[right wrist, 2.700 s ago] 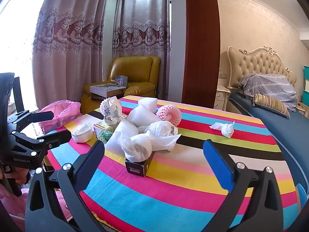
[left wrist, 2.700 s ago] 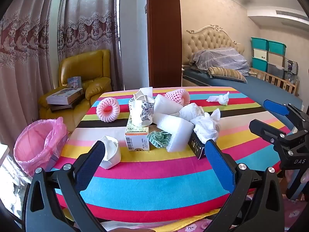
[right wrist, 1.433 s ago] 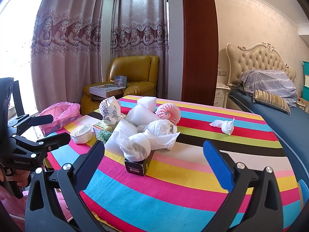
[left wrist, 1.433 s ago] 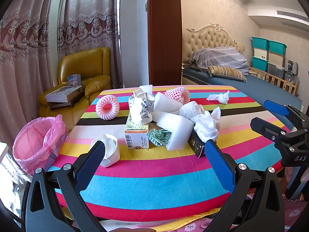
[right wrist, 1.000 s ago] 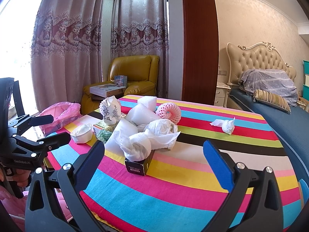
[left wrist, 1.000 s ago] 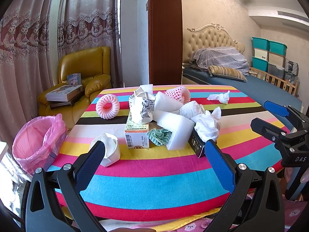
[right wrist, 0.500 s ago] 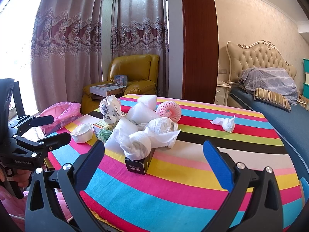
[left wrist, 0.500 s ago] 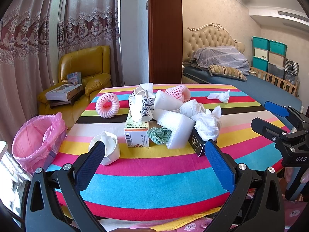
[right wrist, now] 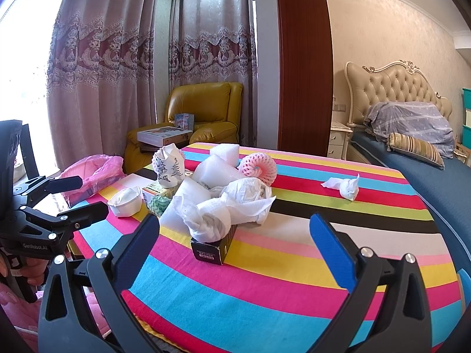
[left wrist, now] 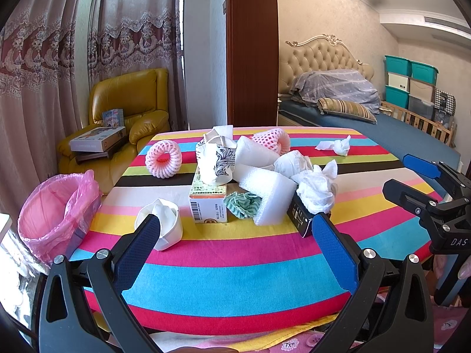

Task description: Collect trash

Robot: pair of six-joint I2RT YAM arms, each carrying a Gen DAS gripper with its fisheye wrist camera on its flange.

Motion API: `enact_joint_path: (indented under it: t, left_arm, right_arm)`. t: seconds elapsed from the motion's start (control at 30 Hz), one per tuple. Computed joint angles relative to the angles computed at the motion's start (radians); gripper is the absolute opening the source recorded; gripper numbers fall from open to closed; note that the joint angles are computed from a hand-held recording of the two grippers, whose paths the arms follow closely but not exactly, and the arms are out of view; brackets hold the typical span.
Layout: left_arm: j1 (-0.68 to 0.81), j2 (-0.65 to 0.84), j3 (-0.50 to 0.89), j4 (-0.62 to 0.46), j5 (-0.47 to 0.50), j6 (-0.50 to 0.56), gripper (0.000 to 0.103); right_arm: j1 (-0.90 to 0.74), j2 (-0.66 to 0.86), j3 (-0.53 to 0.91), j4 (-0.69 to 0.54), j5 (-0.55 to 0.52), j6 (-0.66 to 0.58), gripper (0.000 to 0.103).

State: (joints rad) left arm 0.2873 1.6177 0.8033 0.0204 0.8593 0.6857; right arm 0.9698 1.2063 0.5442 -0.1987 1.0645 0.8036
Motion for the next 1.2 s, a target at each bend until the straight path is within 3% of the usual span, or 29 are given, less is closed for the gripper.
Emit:
enact_joint_path:
  t: [0.23, 0.43, 0.57, 0.7, 0.8, 0.97, 1.1, 1.2]
  left_arm:
    - [0.001, 0.022, -0.002, 0.011, -0.002, -0.002, 0.097]
    - [0.023, 0.065, 0.081, -0.103, 0.038, 0.014, 0.097]
    - [0.042, 0.111, 0.126, -0.118, 0.052, 0.024, 0.097]
    - [0.05, 0.17, 0.179, -0.142, 0.034, 0.069, 0.097]
    - [0.062, 0.217, 0.215, -0.126, 0.022, 0.032, 0.097]
    - [0.062, 0.305, 0.313, -0.188, -0.017, 0.0, 0.096]
    - [0.064, 0.342, 0.334, -0.169, -0.037, -0.03, 0.097]
    - [0.045, 0.343, 0.298, -0.071, -0.079, -0.034, 0.096]
  right_arm:
    - [0.003, -0.003, -0.006, -0.005, -0.011, 0.016, 0.099]
    - [-0.006, -0.001, -0.001, -0.013, -0.034, 0.019, 0.099]
    - [-0.038, 0.005, -0.004, 0.022, -0.071, -0.023, 0.099]
    - [-0.093, 0.037, -0.001, 0.086, -0.124, -0.096, 0.099]
    - [-0.14, 0.082, 0.003, 0.161, -0.177, -0.167, 0.099]
    - [-0.254, 0.192, 0.039, 0.266, -0.322, -0.244, 0.099]
    - [-0.31, 0.282, 0.091, 0.298, -0.382, -0.268, 0.099]
    - [-0.342, 0.331, 0.125, 0.314, -0.425, -0.28, 0.095]
